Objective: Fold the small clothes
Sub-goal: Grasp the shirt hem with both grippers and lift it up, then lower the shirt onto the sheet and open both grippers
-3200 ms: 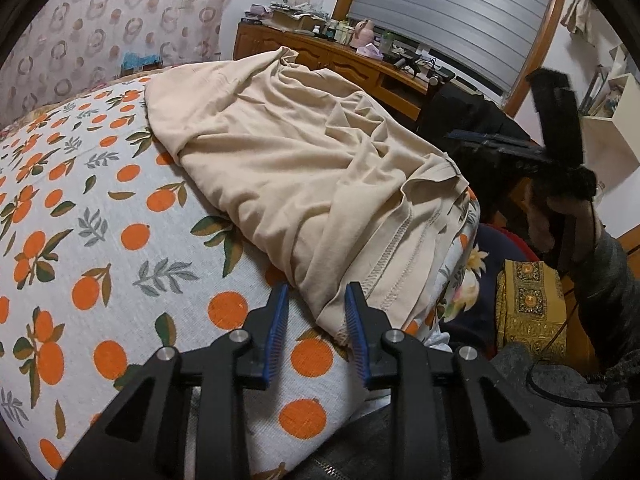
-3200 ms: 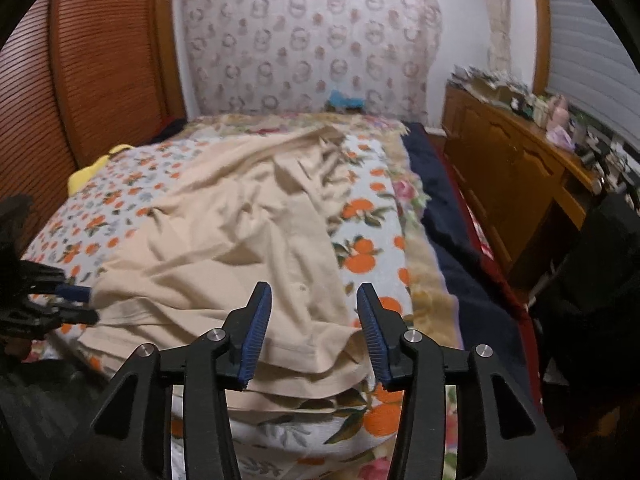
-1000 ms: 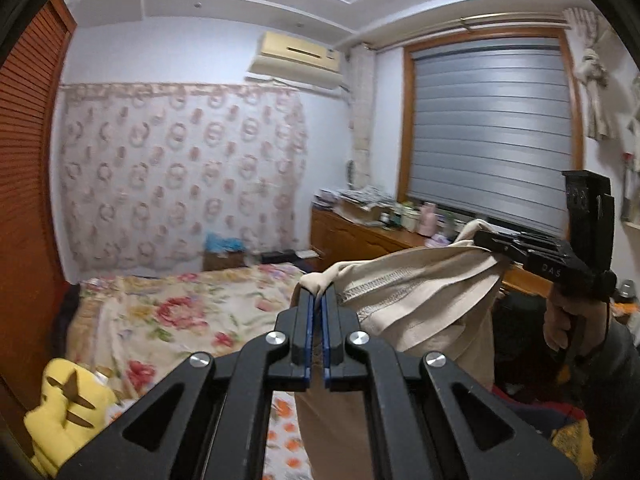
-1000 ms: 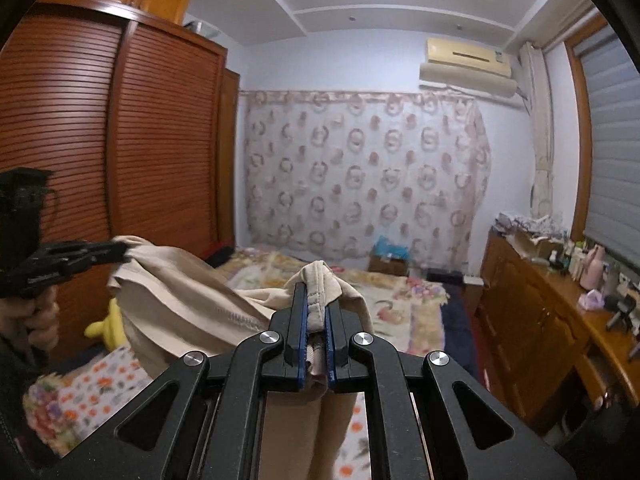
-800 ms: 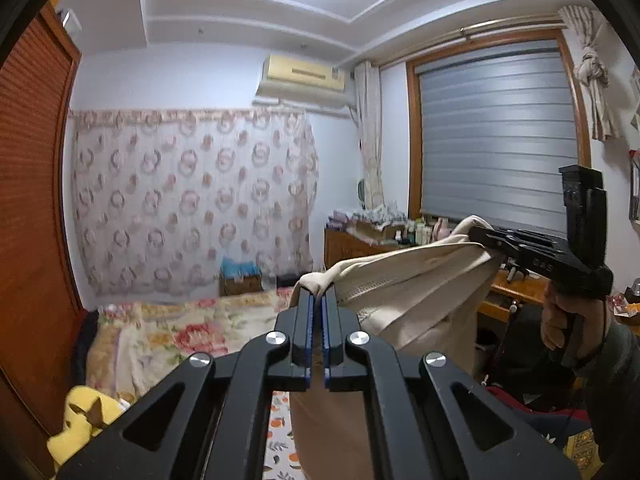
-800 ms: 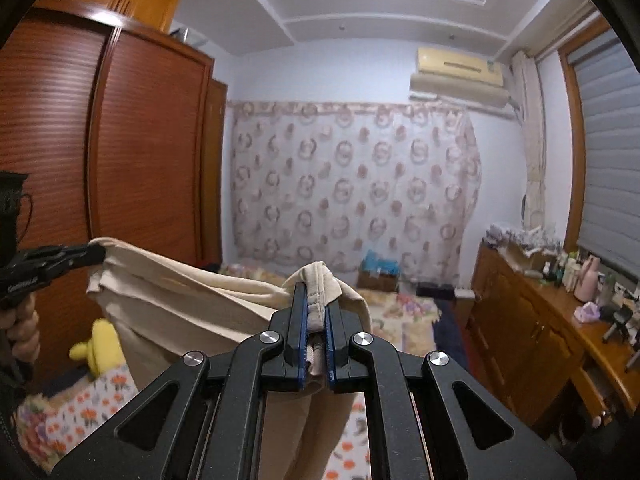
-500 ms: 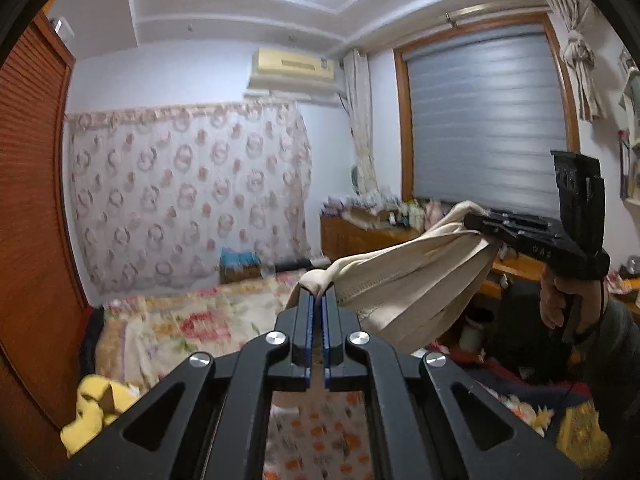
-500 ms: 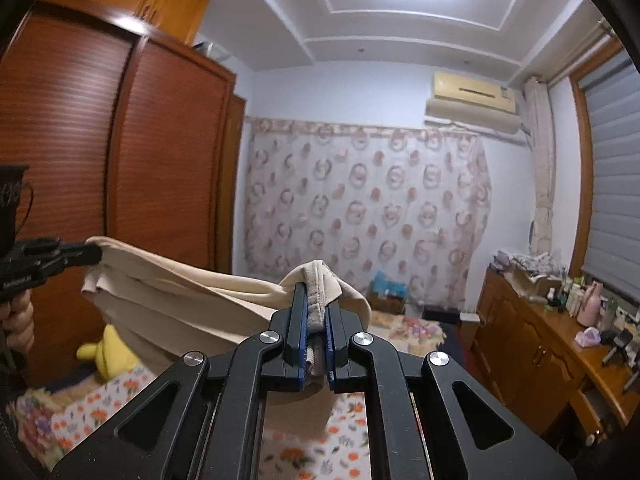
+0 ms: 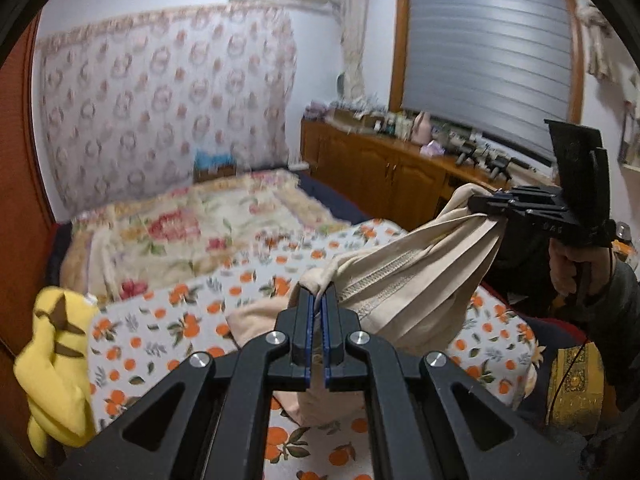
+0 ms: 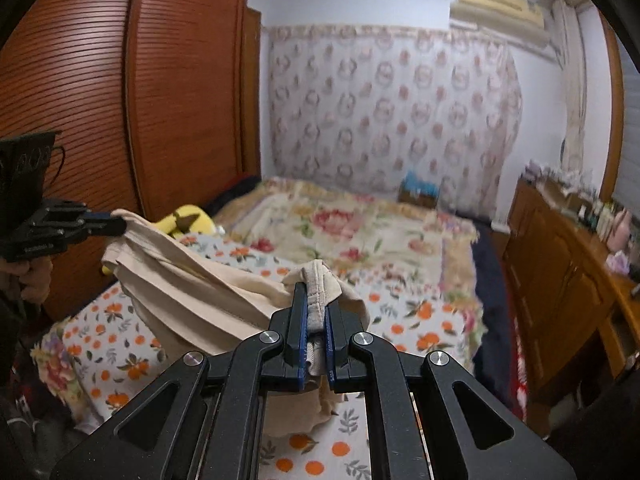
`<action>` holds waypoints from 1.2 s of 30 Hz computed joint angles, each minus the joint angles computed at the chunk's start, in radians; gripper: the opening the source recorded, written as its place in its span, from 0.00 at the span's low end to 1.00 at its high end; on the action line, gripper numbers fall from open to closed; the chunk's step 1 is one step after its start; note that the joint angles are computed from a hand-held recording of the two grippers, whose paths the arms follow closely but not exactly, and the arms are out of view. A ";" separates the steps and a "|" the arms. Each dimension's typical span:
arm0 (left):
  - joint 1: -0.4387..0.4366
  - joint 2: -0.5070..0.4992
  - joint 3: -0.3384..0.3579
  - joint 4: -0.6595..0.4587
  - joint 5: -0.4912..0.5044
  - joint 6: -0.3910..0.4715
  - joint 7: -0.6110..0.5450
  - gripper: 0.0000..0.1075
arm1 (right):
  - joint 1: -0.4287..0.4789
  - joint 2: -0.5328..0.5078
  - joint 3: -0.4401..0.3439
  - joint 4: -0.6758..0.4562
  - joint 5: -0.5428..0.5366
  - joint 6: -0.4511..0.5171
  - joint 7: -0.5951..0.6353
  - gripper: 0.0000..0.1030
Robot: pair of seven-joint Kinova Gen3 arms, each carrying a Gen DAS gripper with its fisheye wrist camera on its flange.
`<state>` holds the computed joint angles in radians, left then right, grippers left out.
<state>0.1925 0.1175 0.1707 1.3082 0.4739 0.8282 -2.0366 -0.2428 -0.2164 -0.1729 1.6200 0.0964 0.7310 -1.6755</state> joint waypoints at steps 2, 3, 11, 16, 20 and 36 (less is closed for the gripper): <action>0.011 0.036 -0.001 -0.008 -0.028 0.010 0.033 0.01 | 0.002 0.052 0.006 -0.016 0.000 0.008 -0.002 0.04; 0.019 0.057 -0.002 -0.015 -0.052 0.013 0.052 0.01 | 0.000 0.085 0.015 -0.030 -0.007 0.020 0.002 0.04; 0.022 0.197 0.006 -0.082 -0.124 0.063 0.122 0.01 | -0.008 0.249 0.068 -0.072 -0.070 0.062 0.061 0.05; 0.010 0.258 0.022 -0.145 -0.121 0.081 0.118 0.07 | -0.011 0.319 0.084 -0.120 -0.062 0.076 0.054 0.06; -0.016 0.279 0.038 -0.164 -0.087 0.058 0.087 0.38 | -0.004 0.348 0.103 -0.128 -0.057 0.018 0.023 0.13; -0.030 0.208 0.046 -0.016 -0.045 0.075 -0.019 0.41 | 0.061 0.285 0.095 -0.053 -0.162 0.069 0.187 0.39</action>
